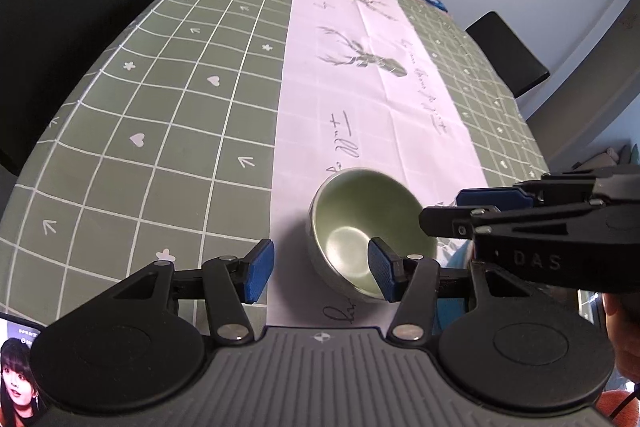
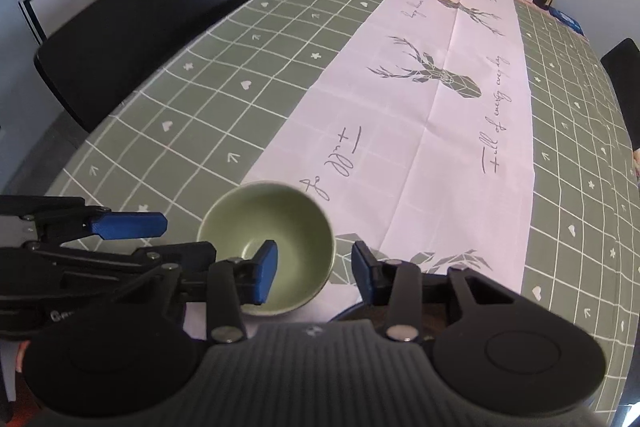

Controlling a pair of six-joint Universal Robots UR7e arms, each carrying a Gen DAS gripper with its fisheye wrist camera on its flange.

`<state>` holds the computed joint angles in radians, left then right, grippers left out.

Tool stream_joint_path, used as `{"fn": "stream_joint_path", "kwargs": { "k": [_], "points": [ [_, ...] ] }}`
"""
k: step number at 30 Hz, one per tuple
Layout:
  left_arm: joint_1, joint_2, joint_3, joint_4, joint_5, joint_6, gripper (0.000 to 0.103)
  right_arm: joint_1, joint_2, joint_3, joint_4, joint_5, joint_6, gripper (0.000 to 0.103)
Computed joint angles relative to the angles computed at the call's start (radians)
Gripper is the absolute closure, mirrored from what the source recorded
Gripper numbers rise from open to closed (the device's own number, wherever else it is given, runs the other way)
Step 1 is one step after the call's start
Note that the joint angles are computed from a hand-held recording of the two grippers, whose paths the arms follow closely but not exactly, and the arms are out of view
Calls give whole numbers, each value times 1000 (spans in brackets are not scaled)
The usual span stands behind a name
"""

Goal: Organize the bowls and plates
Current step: 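Close both tools on the rim of the green ceramic bowl and lift it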

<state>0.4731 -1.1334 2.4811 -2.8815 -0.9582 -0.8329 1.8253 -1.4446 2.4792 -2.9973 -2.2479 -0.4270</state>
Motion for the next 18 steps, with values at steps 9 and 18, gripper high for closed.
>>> {"fn": "stream_joint_path", "kwargs": {
  "k": [9, 18],
  "points": [
    [31, 52, -37, 21, -8, -35, 67, -51, 68, -54, 70, -15, 78, 76],
    [47, 111, -45, -36, -8, -32, 76, -72, 105, -78, 98, -35, 104, 81]
  ]
}}
